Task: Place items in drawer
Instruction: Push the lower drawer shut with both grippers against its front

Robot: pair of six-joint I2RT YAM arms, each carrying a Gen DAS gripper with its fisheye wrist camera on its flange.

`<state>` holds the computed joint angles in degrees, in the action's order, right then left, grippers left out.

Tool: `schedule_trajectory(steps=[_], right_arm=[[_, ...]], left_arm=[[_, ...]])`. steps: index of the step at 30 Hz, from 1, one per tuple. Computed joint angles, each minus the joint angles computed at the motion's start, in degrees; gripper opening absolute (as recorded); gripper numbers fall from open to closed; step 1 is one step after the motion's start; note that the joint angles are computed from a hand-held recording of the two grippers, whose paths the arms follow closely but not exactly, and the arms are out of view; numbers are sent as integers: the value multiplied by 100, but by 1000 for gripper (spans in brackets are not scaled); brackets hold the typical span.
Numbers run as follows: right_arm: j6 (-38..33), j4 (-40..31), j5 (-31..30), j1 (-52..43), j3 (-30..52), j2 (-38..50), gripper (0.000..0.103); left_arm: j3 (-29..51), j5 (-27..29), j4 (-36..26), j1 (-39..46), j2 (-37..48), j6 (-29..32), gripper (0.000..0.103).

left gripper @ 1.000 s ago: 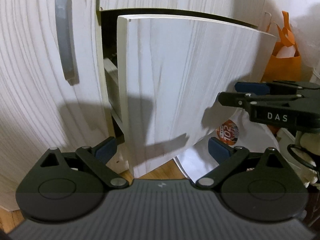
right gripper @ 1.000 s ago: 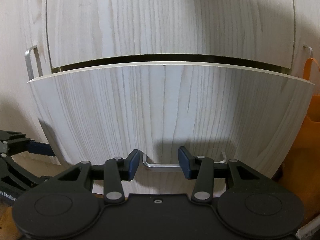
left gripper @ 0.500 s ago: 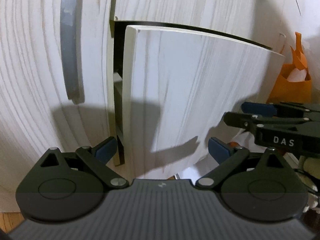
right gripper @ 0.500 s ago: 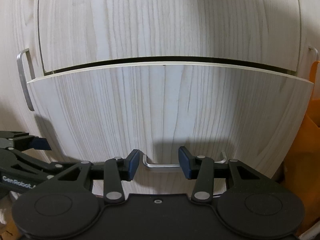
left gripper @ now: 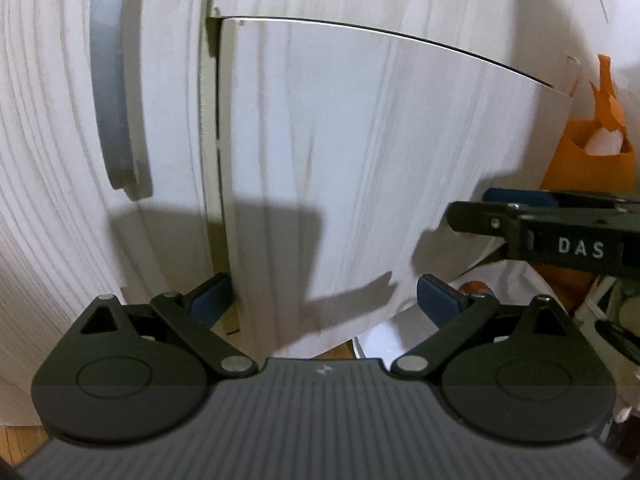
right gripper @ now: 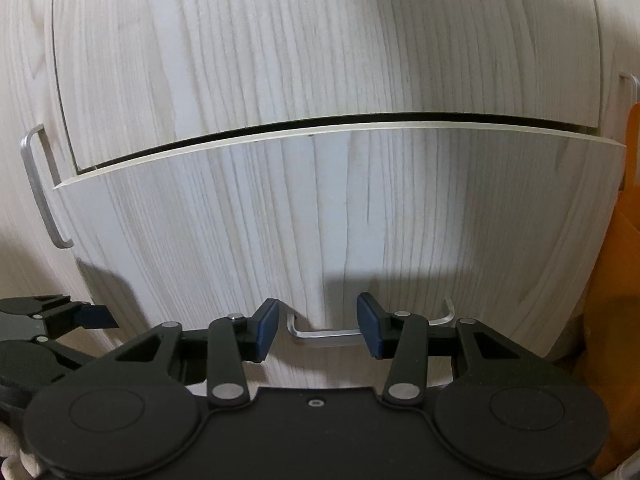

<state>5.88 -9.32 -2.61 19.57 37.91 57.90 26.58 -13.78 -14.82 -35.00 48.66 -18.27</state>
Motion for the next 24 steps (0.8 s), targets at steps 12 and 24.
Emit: schedule_trajectory(steps=[12, 24], right_arm=[[-221, -157, -208, -281, 248, 190, 51], [-396, -321, -488, -631, 442, 308, 51]], left_arm=[[63, -412, -424, -700, -206, -439, 99], [160, -48, -1324, -339, -1042, -309, 99]])
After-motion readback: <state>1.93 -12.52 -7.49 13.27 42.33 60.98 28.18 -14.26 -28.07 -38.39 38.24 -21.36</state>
